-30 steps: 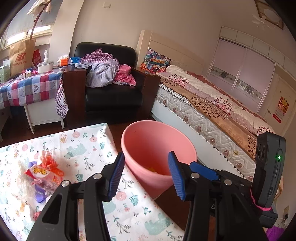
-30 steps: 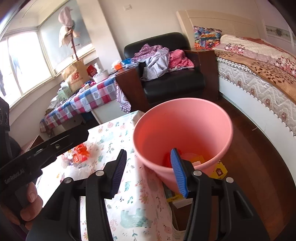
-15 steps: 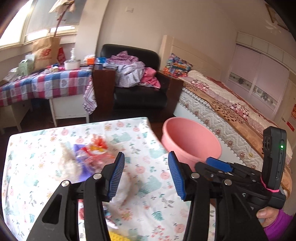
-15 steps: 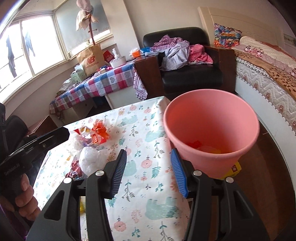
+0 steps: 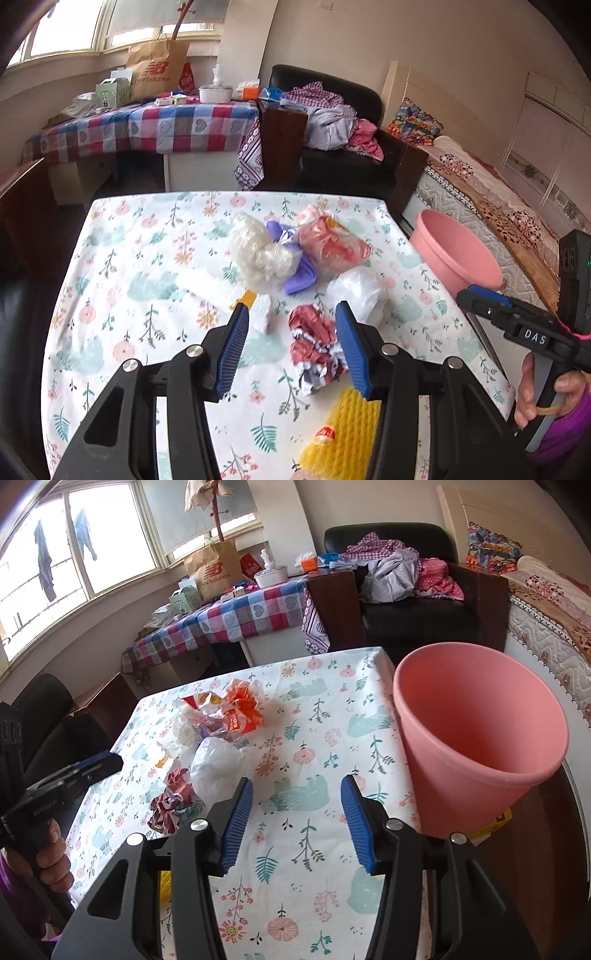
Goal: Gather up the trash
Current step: 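Move both open tools back over the table, then close the left tool on the crumpled red-and-silver wrapper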
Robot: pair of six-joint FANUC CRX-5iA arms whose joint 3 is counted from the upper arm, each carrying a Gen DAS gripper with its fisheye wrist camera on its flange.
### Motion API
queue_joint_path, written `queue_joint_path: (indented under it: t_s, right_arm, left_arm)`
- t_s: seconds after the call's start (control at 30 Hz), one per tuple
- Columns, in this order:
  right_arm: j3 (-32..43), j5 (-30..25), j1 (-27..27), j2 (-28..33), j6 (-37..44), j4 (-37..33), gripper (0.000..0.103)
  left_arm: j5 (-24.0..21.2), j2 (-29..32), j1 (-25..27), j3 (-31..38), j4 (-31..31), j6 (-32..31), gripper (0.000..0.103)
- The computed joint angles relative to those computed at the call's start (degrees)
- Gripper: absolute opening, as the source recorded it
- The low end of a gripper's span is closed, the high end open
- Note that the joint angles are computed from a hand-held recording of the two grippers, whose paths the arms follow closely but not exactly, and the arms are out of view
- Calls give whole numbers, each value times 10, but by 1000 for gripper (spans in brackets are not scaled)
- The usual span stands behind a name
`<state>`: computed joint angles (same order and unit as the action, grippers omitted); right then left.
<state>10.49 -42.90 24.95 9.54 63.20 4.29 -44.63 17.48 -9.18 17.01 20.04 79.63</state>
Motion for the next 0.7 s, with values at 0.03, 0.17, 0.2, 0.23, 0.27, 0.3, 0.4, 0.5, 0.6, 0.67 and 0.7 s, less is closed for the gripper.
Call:
queue_joint_path:
  t_s: [0.03,0.17,0.2,0.23,0.27,0.3,0.4,0.5,0.6,0.67,0.7]
  right_arm:
    - [1,-1,1,1,1,-2,50]
    - [10,-10,-1,8,13,-19,50]
    - [11,-12,-2,9,16,-22,50]
    - [12,-14,-2,10,18,-24,50]
    - [12,-14,-2,10,19,-25,50]
    - [9,-13,-2,8,20,-26,50]
    - [6,-14,-2,7,19,-24,50]
    - [8,-17,-3,7,17,-27,50]
    - [13,-19,-4,11,21,-32,50]
    - [21,-24,-4,15,28,-39,50]
    - [24,-25,-3,17,32,-42,50]
  left_arm:
    - [-5,-2,2,-6,2,-4,48]
    - [-19,2,0,-14,6,-14,48]
    - [-21,8,-4,-10,7,-15,48]
    - [-27,15,-6,-3,5,-14,48]
    - [-31,21,-10,4,2,-8,48]
    - [-35,28,-11,9,5,-10,48]
    - [-56,51,-15,35,3,-1,48]
    - [-68,61,-17,43,6,-1,47]
    - [-72,64,-17,38,19,-13,47]
    - [-69,62,-18,32,23,-16,35]
    - [-69,62,-17,29,29,-19,34]
